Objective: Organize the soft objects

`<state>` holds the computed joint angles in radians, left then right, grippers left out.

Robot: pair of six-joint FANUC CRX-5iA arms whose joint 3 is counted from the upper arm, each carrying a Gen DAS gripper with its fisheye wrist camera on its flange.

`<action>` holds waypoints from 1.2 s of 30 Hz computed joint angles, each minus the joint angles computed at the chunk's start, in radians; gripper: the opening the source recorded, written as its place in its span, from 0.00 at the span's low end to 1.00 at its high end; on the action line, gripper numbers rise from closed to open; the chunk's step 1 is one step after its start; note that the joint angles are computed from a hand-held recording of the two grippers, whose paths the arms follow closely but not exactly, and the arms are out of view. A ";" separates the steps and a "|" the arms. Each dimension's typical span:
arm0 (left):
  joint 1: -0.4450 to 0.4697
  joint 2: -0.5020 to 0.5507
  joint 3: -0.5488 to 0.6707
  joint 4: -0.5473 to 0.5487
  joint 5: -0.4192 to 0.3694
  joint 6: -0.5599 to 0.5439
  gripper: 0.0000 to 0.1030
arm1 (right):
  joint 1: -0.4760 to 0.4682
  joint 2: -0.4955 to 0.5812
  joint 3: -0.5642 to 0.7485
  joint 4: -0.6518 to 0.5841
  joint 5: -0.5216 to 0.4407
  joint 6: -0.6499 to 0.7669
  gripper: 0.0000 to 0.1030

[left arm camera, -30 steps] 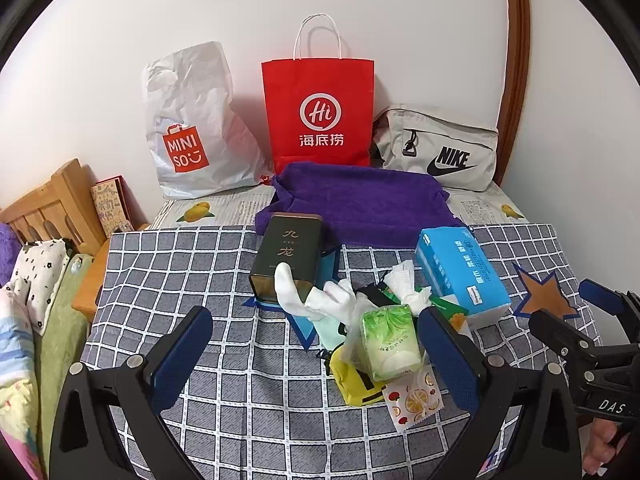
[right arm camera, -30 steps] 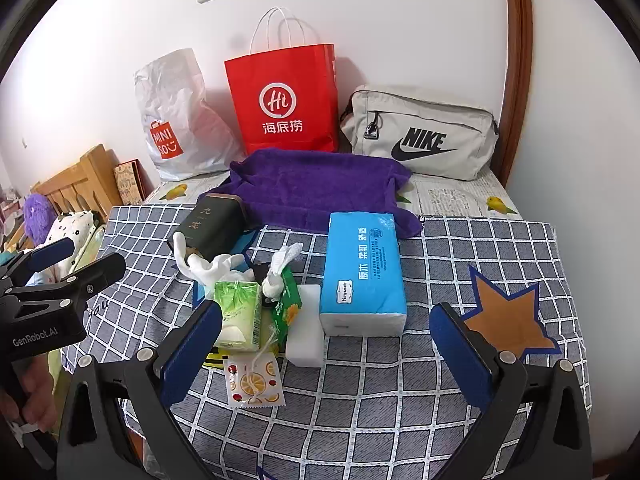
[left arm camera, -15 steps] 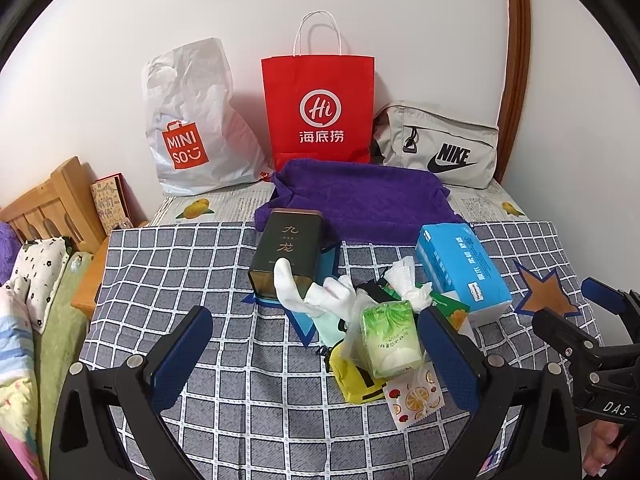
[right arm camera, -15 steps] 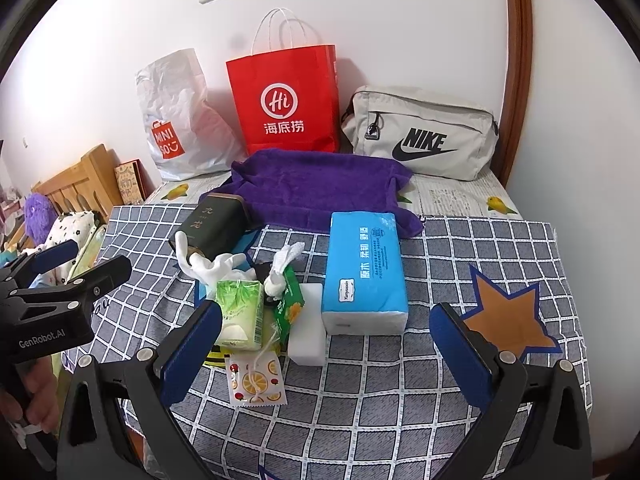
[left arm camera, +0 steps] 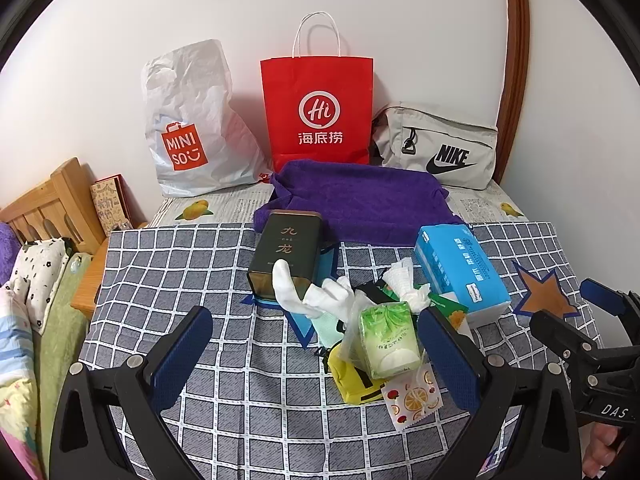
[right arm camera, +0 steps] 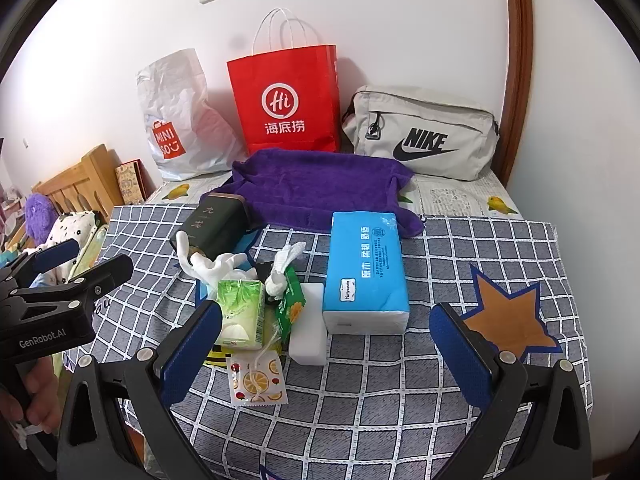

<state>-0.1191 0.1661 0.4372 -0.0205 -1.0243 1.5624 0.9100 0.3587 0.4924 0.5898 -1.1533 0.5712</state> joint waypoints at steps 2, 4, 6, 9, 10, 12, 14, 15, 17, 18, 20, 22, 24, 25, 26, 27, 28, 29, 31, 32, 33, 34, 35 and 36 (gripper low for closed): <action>0.000 0.000 -0.001 0.002 0.000 -0.002 1.00 | 0.000 0.000 0.000 -0.001 0.001 0.002 1.00; 0.000 0.000 -0.001 0.000 -0.001 -0.002 1.00 | 0.001 0.000 -0.002 0.000 0.002 0.000 1.00; -0.001 -0.001 -0.002 -0.001 0.000 -0.001 1.00 | 0.001 -0.001 -0.004 0.000 0.003 -0.002 1.00; -0.001 -0.001 -0.001 -0.002 0.000 0.000 1.00 | 0.002 -0.003 -0.008 0.002 0.004 -0.003 1.00; -0.001 -0.001 -0.002 -0.001 0.000 -0.001 1.00 | 0.001 -0.004 -0.009 0.002 0.005 -0.004 1.00; -0.001 -0.002 -0.002 -0.002 0.000 0.000 1.00 | 0.002 -0.004 -0.008 0.002 0.005 -0.004 1.00; 0.000 -0.001 -0.003 0.001 0.000 -0.003 1.00 | 0.001 -0.003 -0.008 0.003 0.006 -0.003 1.00; 0.000 -0.001 -0.003 0.001 0.000 -0.003 1.00 | 0.002 -0.003 -0.009 0.004 0.006 -0.004 1.00; 0.000 -0.003 -0.003 0.000 -0.001 -0.004 1.00 | 0.002 -0.003 -0.009 0.004 0.006 -0.005 1.00; 0.000 -0.004 -0.004 -0.001 -0.002 -0.004 1.00 | 0.002 -0.003 -0.008 0.003 0.006 -0.004 1.00; 0.000 -0.005 -0.005 -0.001 -0.001 -0.003 1.00 | 0.002 -0.004 -0.009 0.005 0.006 -0.004 1.00; 0.001 -0.004 -0.004 0.001 -0.001 -0.006 1.00 | 0.002 -0.003 -0.008 0.002 0.006 -0.002 1.00; 0.000 -0.004 -0.005 -0.001 -0.001 -0.004 1.00 | 0.003 -0.002 -0.007 0.003 0.005 0.000 1.00; 0.001 -0.004 -0.004 0.000 -0.001 -0.004 1.00 | 0.002 -0.002 -0.008 0.004 0.006 -0.001 1.00; 0.000 -0.003 -0.003 0.001 -0.002 -0.004 1.00 | 0.002 -0.003 -0.007 0.000 0.007 0.000 1.00; 0.000 -0.005 -0.004 0.000 -0.002 -0.005 1.00 | 0.003 -0.003 -0.008 0.000 0.007 0.000 1.00; 0.000 -0.005 -0.004 -0.001 -0.001 -0.004 1.00 | 0.004 -0.003 -0.009 0.002 0.007 -0.001 1.00; 0.000 -0.004 -0.003 -0.001 -0.003 -0.003 1.00 | 0.004 -0.002 -0.008 0.004 0.006 -0.002 1.00; 0.000 -0.005 -0.004 0.000 -0.002 -0.004 1.00 | 0.004 -0.004 -0.012 0.002 0.010 -0.005 1.00; -0.001 -0.005 -0.004 -0.002 -0.002 -0.003 1.00 | 0.004 -0.004 -0.013 0.001 0.011 -0.006 1.00; -0.001 -0.005 -0.004 -0.002 -0.002 -0.002 1.00 | 0.004 -0.004 -0.013 0.002 0.011 -0.007 1.00; -0.001 -0.005 -0.003 -0.002 -0.003 -0.002 1.00 | 0.004 -0.003 -0.011 0.000 0.010 -0.005 1.00; -0.001 -0.004 -0.003 -0.002 -0.003 -0.003 1.00 | 0.004 -0.004 -0.013 0.000 0.010 -0.005 1.00; -0.001 -0.006 -0.005 -0.002 -0.001 -0.003 1.00 | 0.004 -0.004 -0.012 -0.001 0.010 -0.005 1.00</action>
<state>-0.1202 0.1601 0.4320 -0.0227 -1.0251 1.5595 0.9144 0.3545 0.4803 0.5893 -1.1436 0.5665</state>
